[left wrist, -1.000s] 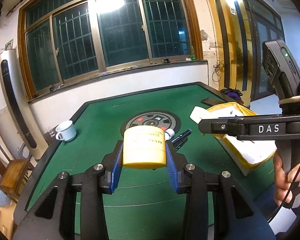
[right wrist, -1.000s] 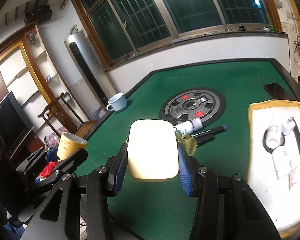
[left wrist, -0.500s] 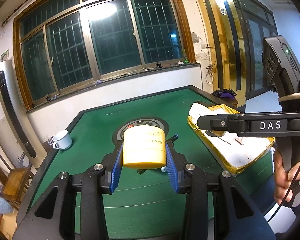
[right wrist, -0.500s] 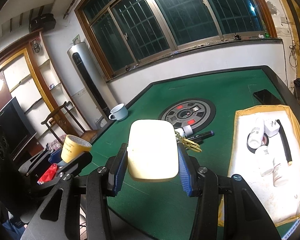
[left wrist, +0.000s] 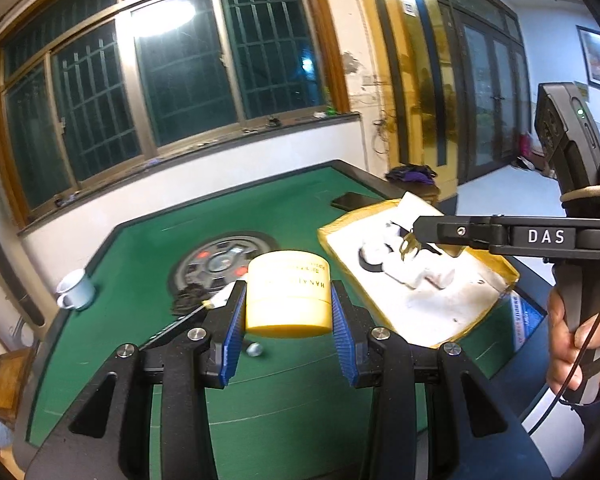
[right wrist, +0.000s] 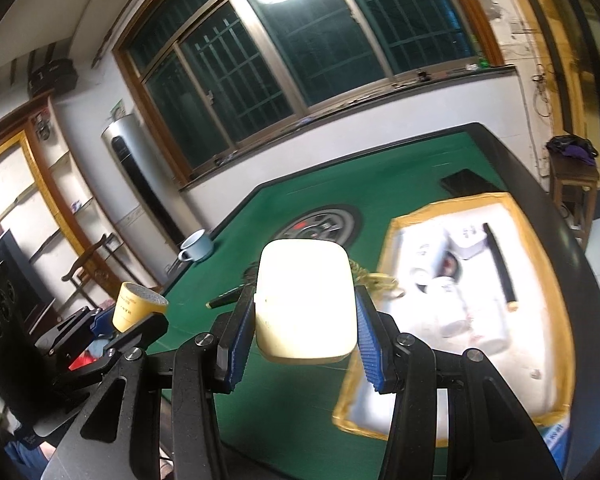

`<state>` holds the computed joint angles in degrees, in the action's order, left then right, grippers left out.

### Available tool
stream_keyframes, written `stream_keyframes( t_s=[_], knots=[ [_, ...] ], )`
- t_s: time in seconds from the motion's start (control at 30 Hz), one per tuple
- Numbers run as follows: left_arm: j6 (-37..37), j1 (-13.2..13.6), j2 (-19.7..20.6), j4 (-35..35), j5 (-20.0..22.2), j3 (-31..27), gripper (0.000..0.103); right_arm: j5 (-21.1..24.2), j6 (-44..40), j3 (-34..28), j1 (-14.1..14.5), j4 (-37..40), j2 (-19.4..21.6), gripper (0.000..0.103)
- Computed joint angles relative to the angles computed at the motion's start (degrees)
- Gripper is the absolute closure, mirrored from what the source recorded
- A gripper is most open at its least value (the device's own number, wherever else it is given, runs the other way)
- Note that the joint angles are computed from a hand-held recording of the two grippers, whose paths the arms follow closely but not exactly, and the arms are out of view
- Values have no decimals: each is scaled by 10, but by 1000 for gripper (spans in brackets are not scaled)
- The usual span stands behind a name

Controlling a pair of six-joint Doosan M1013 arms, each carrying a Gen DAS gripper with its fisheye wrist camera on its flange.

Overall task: Organize rigid objects
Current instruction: 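Move both tools over the tray holding the yellow container and earbud case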

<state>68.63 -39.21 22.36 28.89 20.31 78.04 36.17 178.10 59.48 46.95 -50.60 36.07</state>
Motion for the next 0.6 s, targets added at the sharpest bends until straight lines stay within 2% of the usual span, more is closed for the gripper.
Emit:
stream_keyframes(
  t_s=[0.17,0.3,0.4,0.47,0.6],
  knots=[
    [166,-2,27,-174,32,-46,65,25,84,56,1,-64,-33,61],
    [254,-4,51,-266,61,-87,65,54,147,94,2,-103,-56,61],
    [354,0,68,-391,102,-116,66,59,156,107,-3,-91,-63,61],
    [398,2,83,-450,138,-136,66,62,143,105,-6,-71,-62,61],
    [412,2,114,-479,207,-175,66,65,92,94,-14,-16,-53,61]
  ],
)
